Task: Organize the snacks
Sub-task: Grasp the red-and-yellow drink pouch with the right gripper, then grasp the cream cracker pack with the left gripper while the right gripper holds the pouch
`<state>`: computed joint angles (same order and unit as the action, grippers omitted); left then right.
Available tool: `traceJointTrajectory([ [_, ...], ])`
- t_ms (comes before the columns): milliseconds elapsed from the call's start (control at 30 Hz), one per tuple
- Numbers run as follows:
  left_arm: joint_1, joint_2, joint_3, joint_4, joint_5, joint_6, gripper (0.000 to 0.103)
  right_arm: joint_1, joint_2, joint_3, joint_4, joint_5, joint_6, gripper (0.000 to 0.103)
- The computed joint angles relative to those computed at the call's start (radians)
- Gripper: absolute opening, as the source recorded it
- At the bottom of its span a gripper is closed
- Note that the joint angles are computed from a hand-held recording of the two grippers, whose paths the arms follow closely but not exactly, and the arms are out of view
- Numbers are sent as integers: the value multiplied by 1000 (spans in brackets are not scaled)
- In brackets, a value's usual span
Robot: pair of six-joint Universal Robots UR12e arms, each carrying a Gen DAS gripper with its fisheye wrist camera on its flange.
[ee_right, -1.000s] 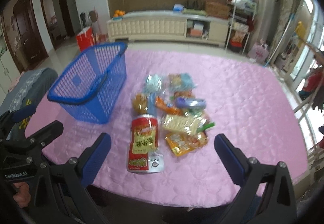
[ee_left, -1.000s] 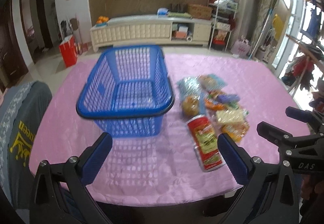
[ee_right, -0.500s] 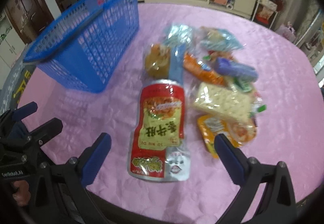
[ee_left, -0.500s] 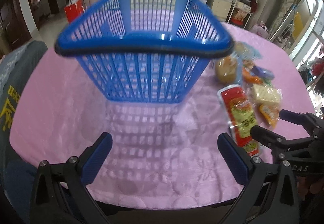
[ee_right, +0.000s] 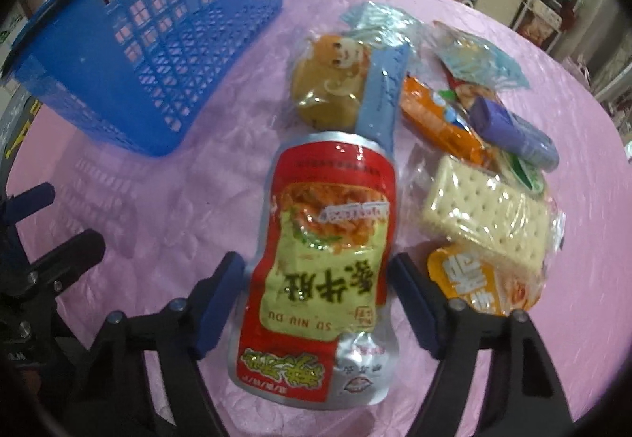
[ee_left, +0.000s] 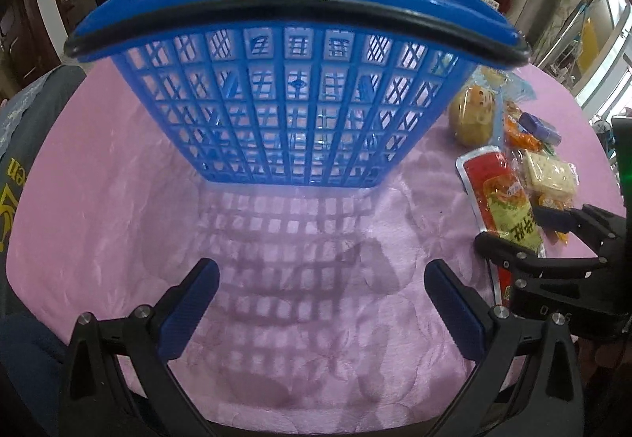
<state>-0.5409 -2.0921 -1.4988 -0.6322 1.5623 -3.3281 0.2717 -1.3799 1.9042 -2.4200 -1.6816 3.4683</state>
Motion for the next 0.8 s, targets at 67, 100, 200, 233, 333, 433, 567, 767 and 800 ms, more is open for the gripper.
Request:
traceJointTrajectory([
  [67,3,5,-12,9,-3,-2,103,5,0,5,-21,-9,-13,67],
  [100,3,7,-16,11,-5,-2,103,10,-2,9,-33,-13,-20,63],
  [200,-1,18,-30,19,-2,0,103,22,-9,19,-52,-23,-27,56],
  [233,-1,23,-35,23,-3,2,103,26,-10,26,-62,-24,-22,56],
  [333,-7,35,-42,33,0,7,103,17,-23,43,-84,3,8,53],
  [433,-17,43,-38,36,0,15,103,12,-60,71,-123,7,33,52],
  [567,-38,36,-17,48,-3,44,103,10,-110,94,-146,-31,43,52],
  [767,-73,16,39,53,-21,113,103,-3,-181,137,-149,-81,73,52],
  [800,-80,8,58,49,-23,128,103,-10,-198,147,-152,-88,84,52],
])
